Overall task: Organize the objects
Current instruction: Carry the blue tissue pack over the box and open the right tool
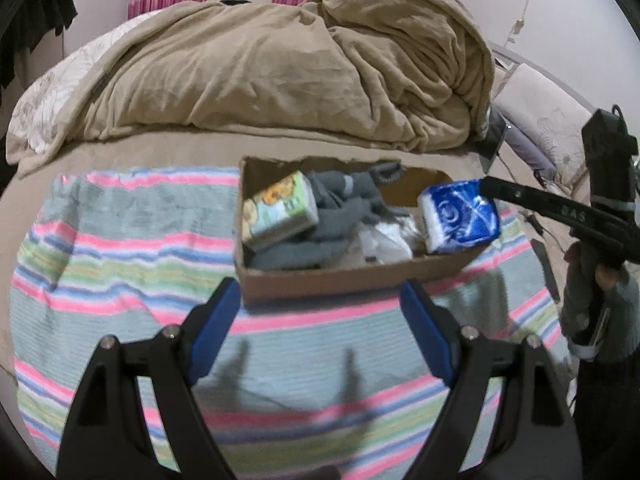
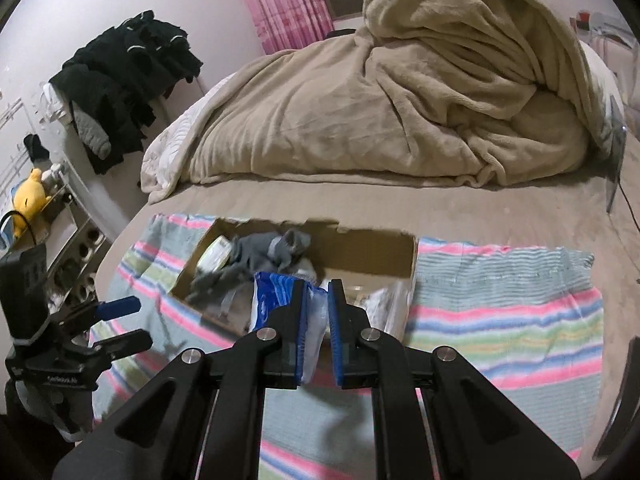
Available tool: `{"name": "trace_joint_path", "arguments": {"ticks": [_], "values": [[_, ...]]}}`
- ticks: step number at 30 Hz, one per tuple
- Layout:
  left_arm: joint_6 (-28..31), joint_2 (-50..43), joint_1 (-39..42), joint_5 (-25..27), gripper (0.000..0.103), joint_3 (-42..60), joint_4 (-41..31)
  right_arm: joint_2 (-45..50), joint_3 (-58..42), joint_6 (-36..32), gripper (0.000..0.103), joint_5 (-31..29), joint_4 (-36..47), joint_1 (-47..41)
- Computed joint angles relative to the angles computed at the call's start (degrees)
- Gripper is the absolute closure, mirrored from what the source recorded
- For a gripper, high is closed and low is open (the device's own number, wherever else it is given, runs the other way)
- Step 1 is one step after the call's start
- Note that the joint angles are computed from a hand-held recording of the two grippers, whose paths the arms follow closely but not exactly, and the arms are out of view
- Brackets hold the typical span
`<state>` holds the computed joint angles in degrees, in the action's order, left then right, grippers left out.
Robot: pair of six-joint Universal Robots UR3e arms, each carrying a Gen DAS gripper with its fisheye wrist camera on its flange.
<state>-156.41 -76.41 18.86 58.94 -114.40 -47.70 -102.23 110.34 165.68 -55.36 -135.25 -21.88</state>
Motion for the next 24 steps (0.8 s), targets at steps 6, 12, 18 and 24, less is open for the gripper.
{"name": "trace_joint_path", "arguments": {"ticks": [6, 12, 18, 24], "values": [[-1.82, -8.55, -2.38, 2.08, 0.020, 5.36, 5.63, 10.36, -4.36, 3.12, 0.092, -5.96, -8.39, 3.69], [-4.02, -15.37, -5.86, 4.32, 0.020, 10.46, 8.13, 18.51, -8.42, 4.19, 0.092, -16.71, -14.86, 9.58], [-5.66, -18.27, -7.92, 5.64, 0.020, 12.73, 8.61, 23.36, -8.50, 4.26, 0.086, -24.58, -18.01, 13.87], [-6.48, -18.12, -8.04, 5.97, 0.020, 12.96, 7.86, 22.82, -7.51, 4.77, 0.057, -22.68, -18.49, 13.87]]}}
